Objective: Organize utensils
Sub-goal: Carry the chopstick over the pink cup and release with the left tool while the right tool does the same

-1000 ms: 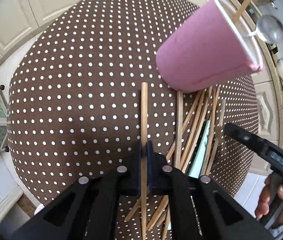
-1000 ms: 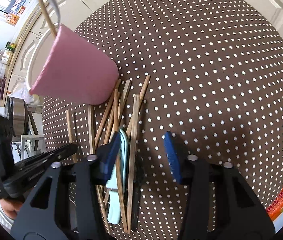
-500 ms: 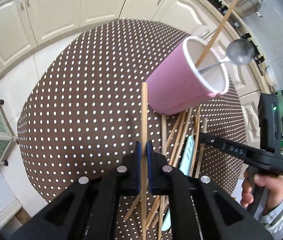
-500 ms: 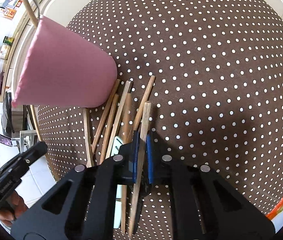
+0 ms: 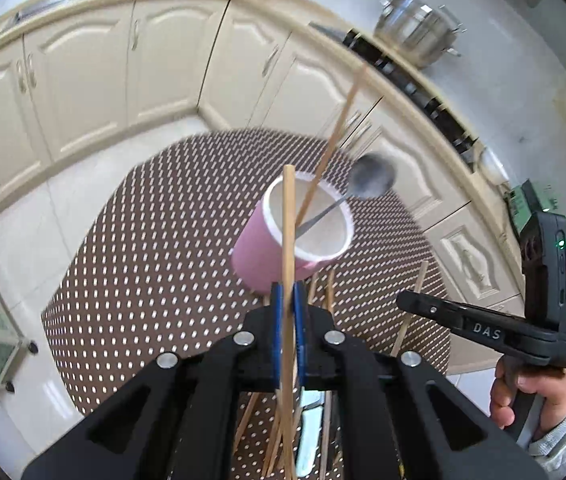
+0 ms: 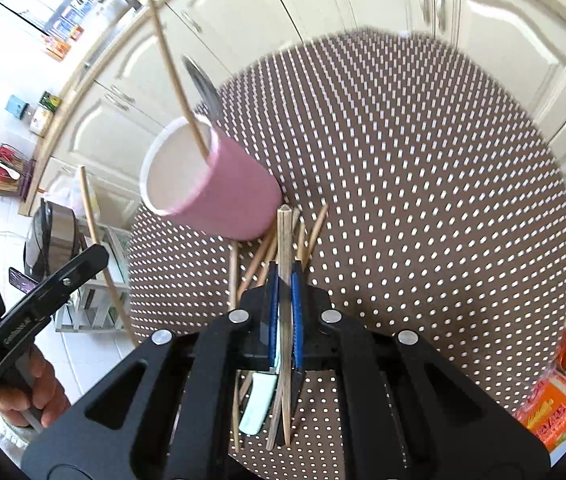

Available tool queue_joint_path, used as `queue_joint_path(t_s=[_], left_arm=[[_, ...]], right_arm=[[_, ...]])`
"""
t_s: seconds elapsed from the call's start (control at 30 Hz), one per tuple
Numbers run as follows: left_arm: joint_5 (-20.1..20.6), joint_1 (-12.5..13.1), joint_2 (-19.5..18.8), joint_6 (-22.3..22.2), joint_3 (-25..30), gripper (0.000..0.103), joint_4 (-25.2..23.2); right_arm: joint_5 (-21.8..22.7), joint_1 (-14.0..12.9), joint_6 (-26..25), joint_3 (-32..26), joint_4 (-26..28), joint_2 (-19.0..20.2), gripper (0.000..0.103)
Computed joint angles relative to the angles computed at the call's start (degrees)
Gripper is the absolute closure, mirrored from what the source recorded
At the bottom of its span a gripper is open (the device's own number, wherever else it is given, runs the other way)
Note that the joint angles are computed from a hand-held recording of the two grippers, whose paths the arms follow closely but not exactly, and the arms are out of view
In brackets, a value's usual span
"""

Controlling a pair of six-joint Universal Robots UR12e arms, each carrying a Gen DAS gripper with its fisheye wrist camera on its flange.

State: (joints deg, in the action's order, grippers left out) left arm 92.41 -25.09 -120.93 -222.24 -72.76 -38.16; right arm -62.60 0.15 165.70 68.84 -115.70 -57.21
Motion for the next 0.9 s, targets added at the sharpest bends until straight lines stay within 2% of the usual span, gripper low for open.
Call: queue_joint_path(t_s=[0.2,0.43,0.6,0.9], left_arm=[[3.7,-1.2,-0.8,2.4,1.8,0.098,5.6],[8.6,-1.8,-1.9,5.6,4.8,0.098,11.1],[13.0,-2.1,-3.9,9.0,8.3,0.098,15.3],[18.0,-2.0,-7.2,10.9,13.4,0.098,18.9]], right_arm=[[3.2,-0.9,1.0,1.2,-6.9,-2.1,0.097],[7.7,-2.5,0.1,0.1,-12.0,-3.2,0.097],[10.0,-3.0,-0.6,-0.7,-14.1,-3.6,0.097],[11.4,-2.9,-0.8,-4.2,-15.0,-2.0,0.097]])
